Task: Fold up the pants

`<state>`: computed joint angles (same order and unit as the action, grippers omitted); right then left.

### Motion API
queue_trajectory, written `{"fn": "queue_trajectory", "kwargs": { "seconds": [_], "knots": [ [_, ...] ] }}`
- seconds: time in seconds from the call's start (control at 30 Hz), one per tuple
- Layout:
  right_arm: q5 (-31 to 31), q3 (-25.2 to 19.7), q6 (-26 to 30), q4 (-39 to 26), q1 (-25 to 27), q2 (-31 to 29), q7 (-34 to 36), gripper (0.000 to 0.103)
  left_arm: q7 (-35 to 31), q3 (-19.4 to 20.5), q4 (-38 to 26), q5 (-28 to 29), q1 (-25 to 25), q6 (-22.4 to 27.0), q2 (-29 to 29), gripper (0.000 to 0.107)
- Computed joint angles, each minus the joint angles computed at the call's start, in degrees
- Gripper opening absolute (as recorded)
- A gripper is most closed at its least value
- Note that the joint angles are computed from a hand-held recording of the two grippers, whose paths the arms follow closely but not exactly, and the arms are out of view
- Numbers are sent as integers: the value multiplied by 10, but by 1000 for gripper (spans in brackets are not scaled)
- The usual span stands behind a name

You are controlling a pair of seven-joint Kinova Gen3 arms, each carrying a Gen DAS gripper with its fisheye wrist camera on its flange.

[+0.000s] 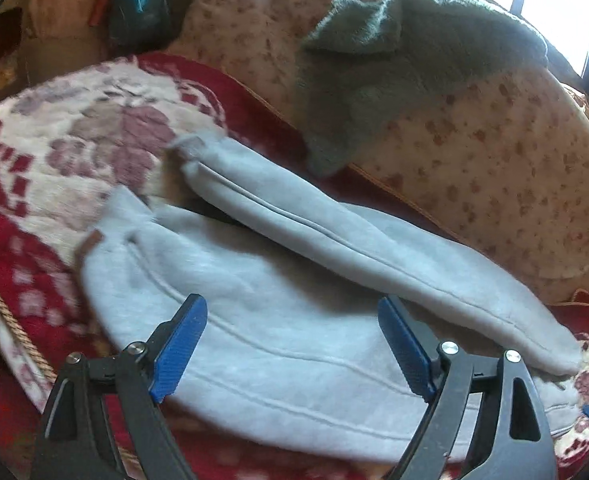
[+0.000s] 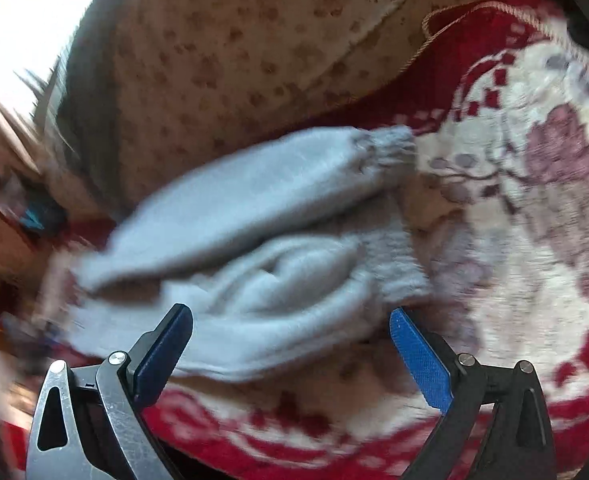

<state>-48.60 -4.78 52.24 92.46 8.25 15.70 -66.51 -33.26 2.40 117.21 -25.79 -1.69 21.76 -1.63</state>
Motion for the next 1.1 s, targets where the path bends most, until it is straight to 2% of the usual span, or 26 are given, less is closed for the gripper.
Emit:
{"fn": "queue_trajectory", "kwargs": {
  "seconds": [0.1, 0.17, 0.3, 0.4, 0.53, 0.6, 0.73, 0.83, 1.0, 1.1],
  "knots": [
    [-70, -79, 44, -33, 72, 59, 6, 101, -42, -9, -7, 64, -1, -22, 17, 87],
    [-107, -98, 39, -35, 77, 86, 26, 101, -41, -13, -16, 71, 4, -19, 27, 87],
    [-139, -44, 29, -49, 17, 99, 28, 102, -17, -21, -34, 43, 22, -7, 44, 87],
    [-136, -48, 22, -56, 16, 96, 28, 102, -18, -29, -41, 37, 31, -4, 51, 87],
    [-136, -58, 26, -76, 17, 95, 39, 102, -39, -34, -45, 58, 31, -8, 58, 87],
    [-146, -71, 45, -91, 23, 110, 48, 102, -37, -38, -47, 57, 36, -9, 64, 87],
    [-131, -76, 78, -124, 3, 158, 10, 102, -38, -45, -48, 61, 42, -10, 70, 87],
    [-147, -83, 57, -104, 7, 172, 10, 102, -40, -51, -51, 61, 43, -7, 74, 87],
    [-179, -92, 50, -90, 24, 189, 8, 101, -73, -54, -59, 98, 24, -15, 85, 87],
    [-158, -85, 34, -96, 9, 189, -7, 101, -67, -65, -69, 102, 27, -16, 99, 87]
  ]
}}
